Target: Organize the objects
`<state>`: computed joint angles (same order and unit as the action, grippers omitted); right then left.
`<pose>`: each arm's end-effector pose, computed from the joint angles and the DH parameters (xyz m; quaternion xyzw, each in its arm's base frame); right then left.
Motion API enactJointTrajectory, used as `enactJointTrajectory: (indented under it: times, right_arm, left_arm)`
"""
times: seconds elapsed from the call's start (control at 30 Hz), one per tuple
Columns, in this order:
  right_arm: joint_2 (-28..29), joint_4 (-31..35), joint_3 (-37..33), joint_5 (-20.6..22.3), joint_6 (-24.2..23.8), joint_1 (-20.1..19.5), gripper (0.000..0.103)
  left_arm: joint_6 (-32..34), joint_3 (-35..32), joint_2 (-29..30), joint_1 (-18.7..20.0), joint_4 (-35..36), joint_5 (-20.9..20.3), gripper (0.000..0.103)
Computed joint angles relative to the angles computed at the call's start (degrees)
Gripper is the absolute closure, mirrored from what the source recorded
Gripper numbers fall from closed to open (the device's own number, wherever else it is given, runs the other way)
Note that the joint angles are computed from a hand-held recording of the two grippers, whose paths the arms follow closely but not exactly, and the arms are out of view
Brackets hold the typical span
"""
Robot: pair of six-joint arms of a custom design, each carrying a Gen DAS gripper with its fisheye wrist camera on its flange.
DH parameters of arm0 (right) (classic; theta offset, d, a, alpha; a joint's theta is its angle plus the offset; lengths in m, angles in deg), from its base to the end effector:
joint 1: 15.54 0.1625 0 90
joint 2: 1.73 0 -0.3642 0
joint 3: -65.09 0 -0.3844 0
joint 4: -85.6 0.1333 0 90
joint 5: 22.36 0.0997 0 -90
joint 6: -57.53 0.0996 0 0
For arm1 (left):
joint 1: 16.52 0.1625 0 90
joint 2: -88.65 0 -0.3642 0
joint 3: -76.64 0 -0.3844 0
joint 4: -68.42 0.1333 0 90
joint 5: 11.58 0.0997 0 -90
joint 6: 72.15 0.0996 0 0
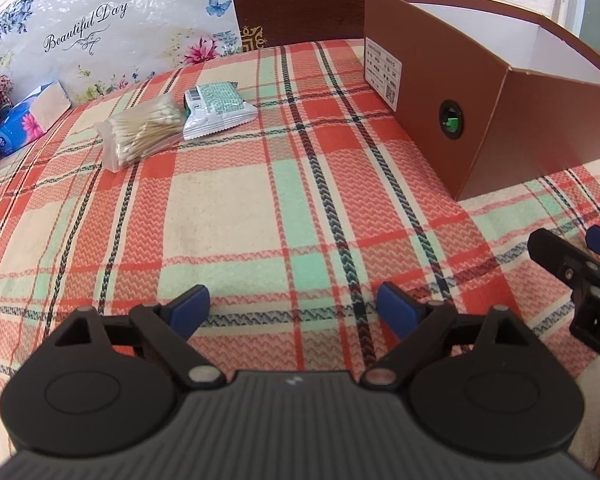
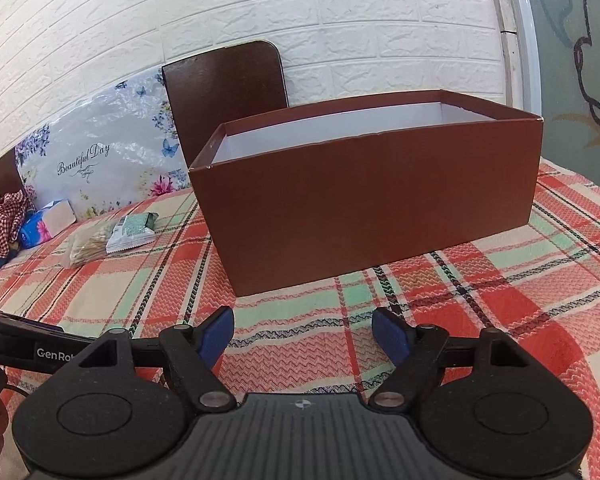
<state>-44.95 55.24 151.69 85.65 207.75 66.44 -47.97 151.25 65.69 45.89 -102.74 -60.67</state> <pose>0.0158 -0.6229 0.0294 0.0503 -0.7776 0.5419 0.3150 -0.1472 -0.7103 -0.0133 0.3155 0.8540 -0.2486 0.3307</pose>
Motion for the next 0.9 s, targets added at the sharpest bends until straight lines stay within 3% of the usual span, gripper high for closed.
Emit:
enactJointTrajectory:
  times: [0.9]
  right_arm:
    - [0.5, 0.8, -0.4, 1.1, -0.3, 0.4, 0.026]
  left_arm:
    - [-0.4, -0.2, 0.1, 0.7, -0.5, -0.8, 0.003]
